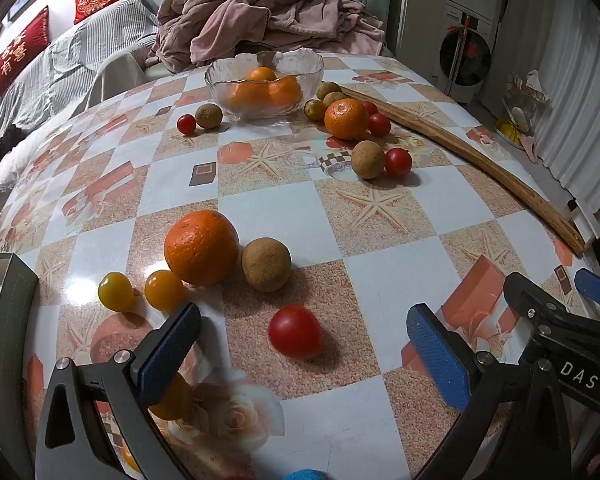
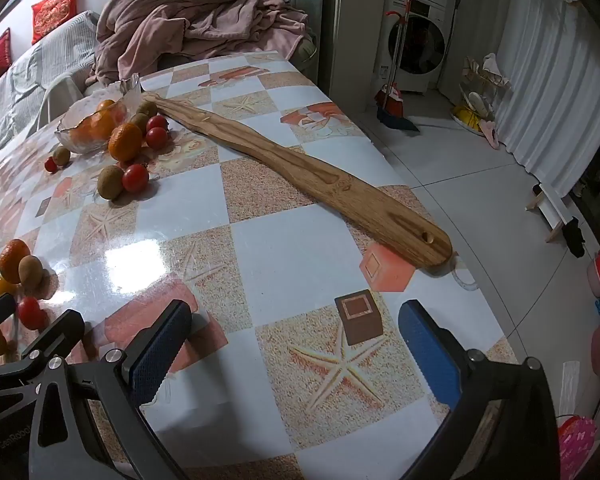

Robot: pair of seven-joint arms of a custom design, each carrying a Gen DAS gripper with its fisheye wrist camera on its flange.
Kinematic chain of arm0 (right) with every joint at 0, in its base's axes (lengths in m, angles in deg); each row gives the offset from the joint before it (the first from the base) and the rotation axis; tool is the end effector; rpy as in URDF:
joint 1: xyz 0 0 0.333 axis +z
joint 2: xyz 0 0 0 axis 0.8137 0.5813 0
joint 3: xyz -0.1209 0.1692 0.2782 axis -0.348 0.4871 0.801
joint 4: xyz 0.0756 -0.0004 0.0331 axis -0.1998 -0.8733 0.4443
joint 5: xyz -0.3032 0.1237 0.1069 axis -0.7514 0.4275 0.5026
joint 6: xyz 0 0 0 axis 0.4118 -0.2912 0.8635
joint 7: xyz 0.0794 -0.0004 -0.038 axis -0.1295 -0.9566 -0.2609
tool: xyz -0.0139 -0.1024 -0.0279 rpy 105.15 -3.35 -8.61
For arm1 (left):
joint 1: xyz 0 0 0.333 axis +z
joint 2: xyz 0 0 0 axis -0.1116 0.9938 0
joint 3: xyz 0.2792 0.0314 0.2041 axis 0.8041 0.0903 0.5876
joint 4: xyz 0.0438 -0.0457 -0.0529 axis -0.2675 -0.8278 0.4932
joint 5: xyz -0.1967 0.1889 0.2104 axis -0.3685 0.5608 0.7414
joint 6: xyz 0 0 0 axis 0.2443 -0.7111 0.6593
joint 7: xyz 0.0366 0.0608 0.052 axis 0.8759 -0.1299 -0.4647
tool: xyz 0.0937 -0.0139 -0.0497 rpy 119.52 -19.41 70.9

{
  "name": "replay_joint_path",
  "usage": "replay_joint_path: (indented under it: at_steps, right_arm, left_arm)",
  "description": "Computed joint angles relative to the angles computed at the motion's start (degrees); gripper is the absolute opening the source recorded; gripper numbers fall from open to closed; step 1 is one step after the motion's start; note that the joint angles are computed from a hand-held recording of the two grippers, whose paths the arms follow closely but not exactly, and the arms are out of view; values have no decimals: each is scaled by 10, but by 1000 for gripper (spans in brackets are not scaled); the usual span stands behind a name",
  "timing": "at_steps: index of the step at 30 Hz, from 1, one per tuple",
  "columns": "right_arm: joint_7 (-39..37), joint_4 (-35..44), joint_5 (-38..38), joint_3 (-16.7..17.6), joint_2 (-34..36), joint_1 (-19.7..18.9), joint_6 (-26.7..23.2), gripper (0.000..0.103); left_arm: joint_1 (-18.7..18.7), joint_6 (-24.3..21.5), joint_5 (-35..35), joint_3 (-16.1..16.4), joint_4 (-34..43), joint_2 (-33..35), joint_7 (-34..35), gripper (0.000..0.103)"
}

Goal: Organize fruits
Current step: 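Move both tools over the scattered cherry tomatoes near the white tray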

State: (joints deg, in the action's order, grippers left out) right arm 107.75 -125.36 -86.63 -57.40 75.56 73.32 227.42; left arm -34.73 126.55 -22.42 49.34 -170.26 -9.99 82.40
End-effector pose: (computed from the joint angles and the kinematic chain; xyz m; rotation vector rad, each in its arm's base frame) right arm 0.6815 0.1648 0.3198 -1.7840 2.0377 -0.6733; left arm 0.6812 -0.2535 0.3114 -1.8161 1.9365 -0.6360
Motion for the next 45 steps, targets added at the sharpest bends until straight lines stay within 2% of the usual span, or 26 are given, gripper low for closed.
replay_joint_path:
  at_steps: [2,4,5,6,7,10,12,15,17,18,21,25,27,29,33,39,45]
  right_arm:
    - [-29,5,21,27,-7,-19,-30,103]
    - [-76,25,54,61,-10,-41,-88,103]
    - [-106,60,76,79,9,-52,-125,103]
    - [-127,77,90,87,14,-57,-150,103]
    - [-146,78,107,80,13,-50,-155,103]
    - [-185,45,119,105,-19,-69,-139,103]
    - [-221,27,154,129,-36,-85,-135,103]
    - [-276,-8,213,166,-60,-108,-119,103]
    - [-319,-14,248,184,-76,-117,-151,103]
    - [-341,-13,261,190,-79,-116,-178,103]
    - [-378,-27,291,191,-93,-106,-191,103]
    - [-375,-56,300,176,-117,-74,-177,103]
    - [-357,-56,289,165,-122,-54,-184,103]
    - [-351,-47,303,169,-119,-52,-196,103]
    - [-342,-48,309,171,-122,-36,-222,103]
    - [-317,-57,305,167,-132,-20,-232,103]
    - [-310,-44,298,166,-127,-15,-246,103]
  left_arm:
    - [7,-16,-1,-10,7,0,9,103]
    - [38,-82,-10,-50,40,0,43,103]
    - [47,-117,-12,-62,55,-2,53,103]
    - [49,-127,-8,-63,52,-10,49,103]
    - [47,-115,1,-58,33,-27,38,103]
    - [49,-84,23,-44,-20,-77,13,103]
    - [52,-94,32,-41,-57,-114,-4,103]
    - [81,-142,21,-66,-100,-154,-22,103]
    - [111,-191,0,-93,-110,-174,-19,103]
    - [117,-204,4,-95,-126,-189,-28,103]
    - [119,-231,48,-95,-165,-222,-62,103]
    - [156,-235,49,-129,-207,-255,-26,103]
    - [168,-237,49,-140,-225,-265,-5,103]
    - [177,-248,44,-147,-231,-267,12,103]
    - [195,-237,22,-153,-257,-275,26,103]
    - [204,-223,-7,-156,-260,-268,35,103]
    - [201,-227,-16,-155,-247,-258,47,103]
